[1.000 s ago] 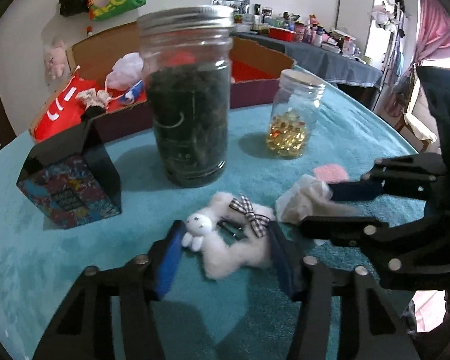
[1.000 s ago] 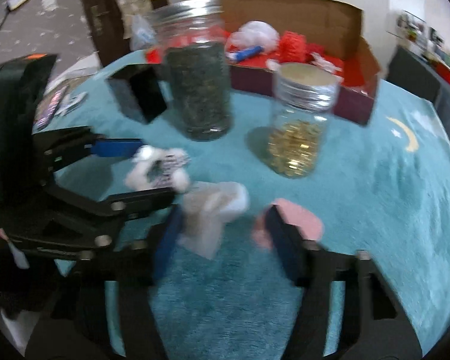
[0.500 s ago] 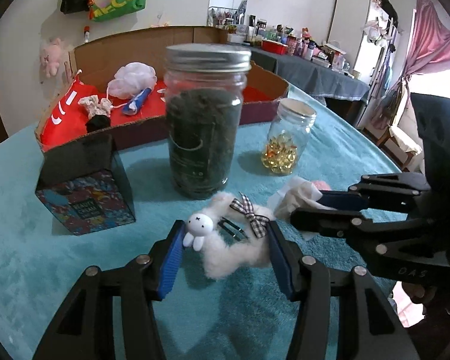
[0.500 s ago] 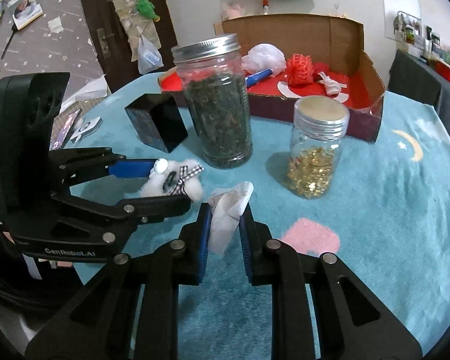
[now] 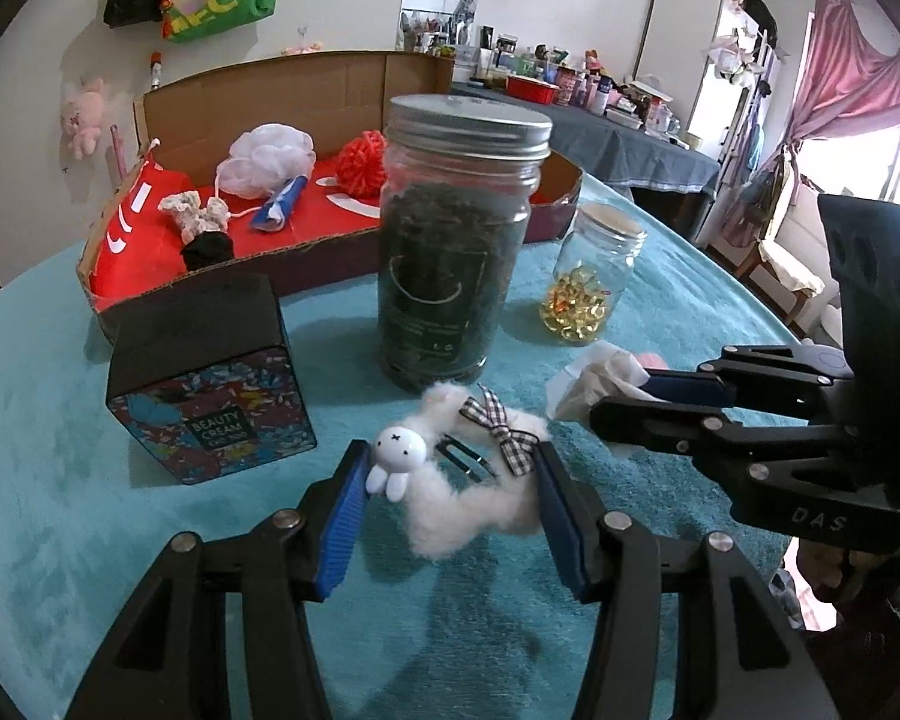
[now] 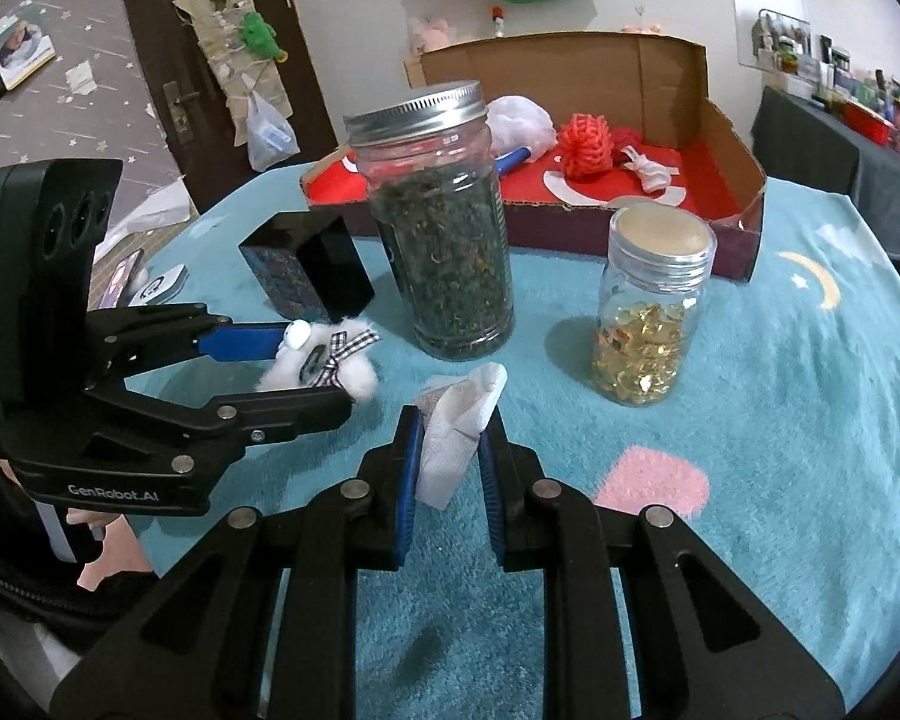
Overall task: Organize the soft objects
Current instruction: 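Carry the bunny plush with the left tool while the right tool carries the tissue into the box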
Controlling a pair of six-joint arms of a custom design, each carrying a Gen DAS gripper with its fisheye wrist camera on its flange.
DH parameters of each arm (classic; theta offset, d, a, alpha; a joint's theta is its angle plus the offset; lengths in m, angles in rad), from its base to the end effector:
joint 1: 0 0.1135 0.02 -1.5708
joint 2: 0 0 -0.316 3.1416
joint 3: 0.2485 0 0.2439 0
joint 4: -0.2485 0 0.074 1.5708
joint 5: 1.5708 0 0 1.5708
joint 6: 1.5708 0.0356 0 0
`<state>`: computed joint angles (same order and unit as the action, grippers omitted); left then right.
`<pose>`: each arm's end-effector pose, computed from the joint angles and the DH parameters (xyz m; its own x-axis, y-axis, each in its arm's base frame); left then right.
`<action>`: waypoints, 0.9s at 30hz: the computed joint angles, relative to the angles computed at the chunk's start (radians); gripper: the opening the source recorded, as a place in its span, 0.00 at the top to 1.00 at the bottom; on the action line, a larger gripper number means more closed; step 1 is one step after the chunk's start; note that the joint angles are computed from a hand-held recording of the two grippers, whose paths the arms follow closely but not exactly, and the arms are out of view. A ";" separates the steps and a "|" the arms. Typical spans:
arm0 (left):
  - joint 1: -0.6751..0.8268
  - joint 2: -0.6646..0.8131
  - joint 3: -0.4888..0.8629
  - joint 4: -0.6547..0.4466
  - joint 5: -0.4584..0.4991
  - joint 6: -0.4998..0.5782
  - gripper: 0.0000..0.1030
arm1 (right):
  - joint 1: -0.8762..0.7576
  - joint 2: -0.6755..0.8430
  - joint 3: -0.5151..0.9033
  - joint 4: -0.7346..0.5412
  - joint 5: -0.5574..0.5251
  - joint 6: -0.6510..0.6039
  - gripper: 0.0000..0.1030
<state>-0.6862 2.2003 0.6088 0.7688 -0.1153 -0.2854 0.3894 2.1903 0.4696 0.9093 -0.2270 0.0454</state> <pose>0.2622 -0.2094 0.0512 -0.7043 0.2153 -0.6765 0.3862 0.9158 -0.1106 0.2766 0.1222 0.0492 -0.6936 -0.2368 -0.6804 -0.4823 0.8542 0.1943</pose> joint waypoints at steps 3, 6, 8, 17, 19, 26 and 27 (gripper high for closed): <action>0.008 0.003 -0.002 0.006 0.012 0.002 0.46 | 0.007 -0.001 0.004 -0.008 0.011 0.004 0.83; 0.013 0.006 -0.002 0.007 0.015 0.003 0.46 | 0.009 -0.002 0.007 -0.013 0.016 0.005 0.83; 0.015 0.006 -0.006 0.011 0.015 -0.001 0.46 | 0.008 -0.001 0.011 -0.021 0.017 0.004 0.83; 0.068 0.000 -0.089 0.078 0.030 0.000 0.46 | -0.041 0.015 0.002 -0.028 0.011 -0.007 0.83; 0.081 -0.002 -0.116 0.098 0.023 -0.004 0.46 | -0.065 0.016 -0.004 -0.029 0.005 -0.009 0.83; 0.160 -0.009 -0.219 0.179 0.020 0.001 0.46 | -0.137 0.002 -0.016 -0.040 -0.006 -0.023 0.83; 0.174 -0.009 -0.234 0.193 0.023 0.004 0.46 | -0.143 0.000 -0.016 -0.041 -0.005 -0.026 0.83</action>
